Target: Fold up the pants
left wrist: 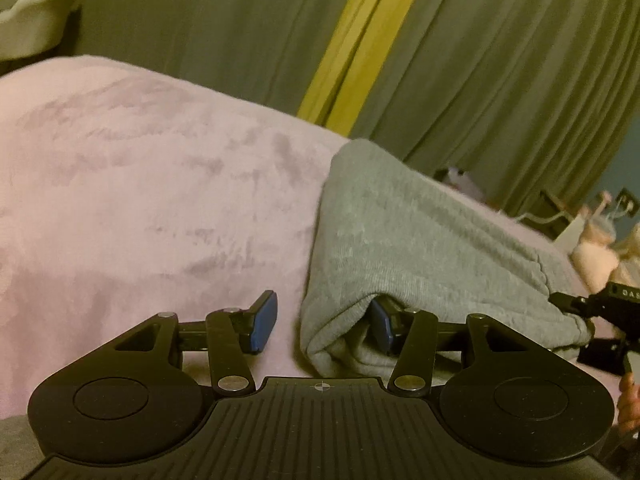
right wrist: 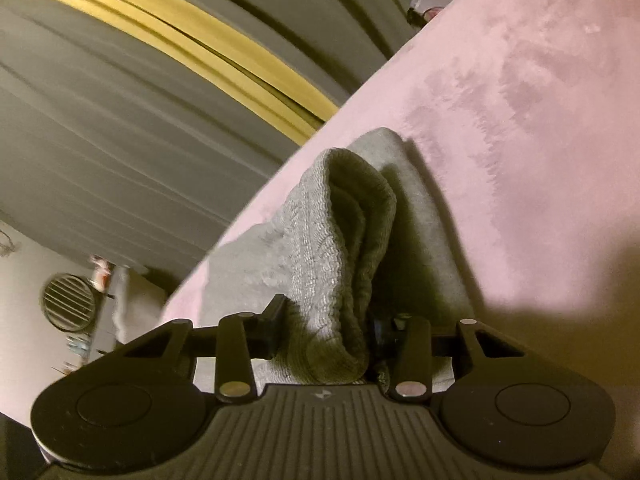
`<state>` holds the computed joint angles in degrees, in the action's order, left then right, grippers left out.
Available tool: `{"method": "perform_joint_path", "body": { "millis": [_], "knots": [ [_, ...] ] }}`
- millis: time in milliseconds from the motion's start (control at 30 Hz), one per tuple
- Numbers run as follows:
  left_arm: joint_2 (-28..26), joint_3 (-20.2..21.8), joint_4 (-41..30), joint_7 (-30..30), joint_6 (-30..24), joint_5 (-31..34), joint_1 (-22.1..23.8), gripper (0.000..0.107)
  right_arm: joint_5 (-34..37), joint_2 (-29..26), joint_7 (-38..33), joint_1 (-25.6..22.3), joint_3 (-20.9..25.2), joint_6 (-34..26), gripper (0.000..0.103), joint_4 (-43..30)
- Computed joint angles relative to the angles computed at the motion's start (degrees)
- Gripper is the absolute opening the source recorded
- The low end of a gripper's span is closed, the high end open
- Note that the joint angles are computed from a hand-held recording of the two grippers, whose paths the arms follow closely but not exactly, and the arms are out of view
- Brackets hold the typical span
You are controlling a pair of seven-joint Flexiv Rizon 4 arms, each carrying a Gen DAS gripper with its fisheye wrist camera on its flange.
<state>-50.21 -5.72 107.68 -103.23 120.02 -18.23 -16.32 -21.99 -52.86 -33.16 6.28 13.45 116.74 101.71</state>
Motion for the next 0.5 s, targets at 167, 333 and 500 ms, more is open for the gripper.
{"method": "perform_joint_path", "body": {
  "millis": [167, 333, 500],
  "knots": [
    [1.58, 11.34, 0.59, 5.21, -2.4, -12.04, -12.94, 0.068, 15.86, 4.51, -3.23, 14.42, -15.28, -0.84, 0.064, 3.25],
    [2.58, 12.01, 1.73, 5.62, 7.03, -14.85, -15.29, 0.088, 25.64, 6.48, -9.68, 22.29, -23.22, 0.85, 0.064, 4.92],
    [-0.61, 3.25, -4.1, 6.51, 6.13, -7.37, -6.85, 0.093, 23.02, 6.3, -17.07, 22.26, -20.04, 2.77, 0.045, 2.06]
  ]
}}
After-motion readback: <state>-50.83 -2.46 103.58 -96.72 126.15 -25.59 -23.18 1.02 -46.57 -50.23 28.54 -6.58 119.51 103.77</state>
